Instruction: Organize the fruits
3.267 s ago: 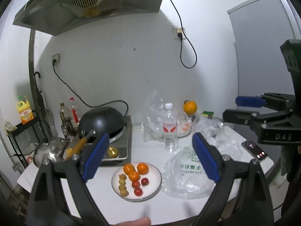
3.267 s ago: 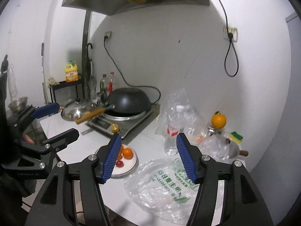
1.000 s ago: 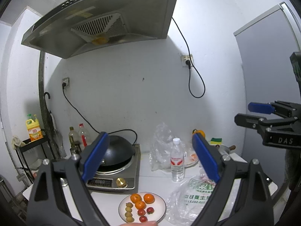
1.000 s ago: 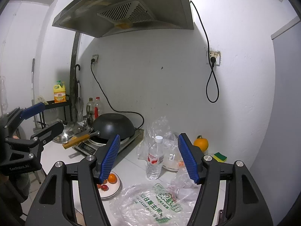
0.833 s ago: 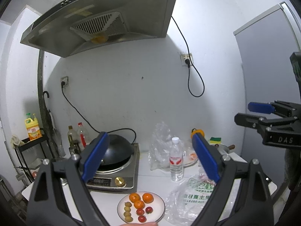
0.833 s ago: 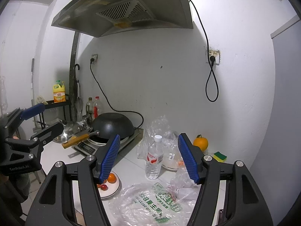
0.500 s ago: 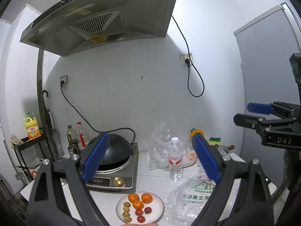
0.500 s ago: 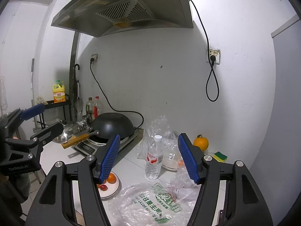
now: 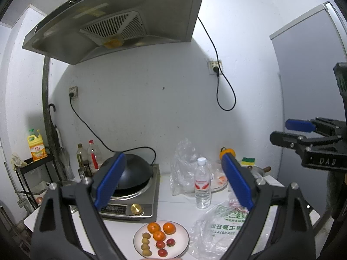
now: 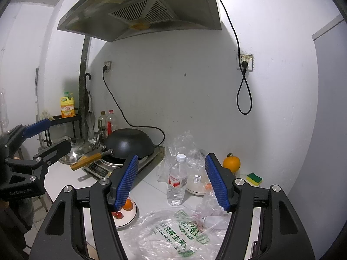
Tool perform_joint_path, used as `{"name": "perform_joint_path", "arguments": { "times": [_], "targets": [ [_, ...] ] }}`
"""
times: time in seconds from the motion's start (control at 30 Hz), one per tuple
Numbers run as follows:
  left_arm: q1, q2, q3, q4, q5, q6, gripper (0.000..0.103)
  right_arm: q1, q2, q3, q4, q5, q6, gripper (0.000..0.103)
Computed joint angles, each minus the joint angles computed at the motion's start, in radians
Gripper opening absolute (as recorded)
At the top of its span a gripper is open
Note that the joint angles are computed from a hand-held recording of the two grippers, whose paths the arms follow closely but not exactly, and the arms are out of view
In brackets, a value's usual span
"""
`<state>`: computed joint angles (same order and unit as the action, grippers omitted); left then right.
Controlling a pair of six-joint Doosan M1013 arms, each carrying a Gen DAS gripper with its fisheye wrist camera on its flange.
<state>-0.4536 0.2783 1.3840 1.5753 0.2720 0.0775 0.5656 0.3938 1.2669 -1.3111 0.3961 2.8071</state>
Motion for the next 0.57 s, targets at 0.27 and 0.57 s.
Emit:
{"name": "perform_joint_path", "arguments": {
  "times": [0.27, 0.57],
  "targets": [
    [0.002, 0.008, -0.011, -0.056, -0.006, 0.056, 0.091, -0.003, 0.005, -0.006, 0.028, -0.011, -0.037, 0.067],
    [0.013, 0.032, -0.037, 0.011, -0.07, 0.008, 0.091, -0.013, 0.017, -0.024, 0.098, -0.018, -0.108, 0.068]
  ]
}}
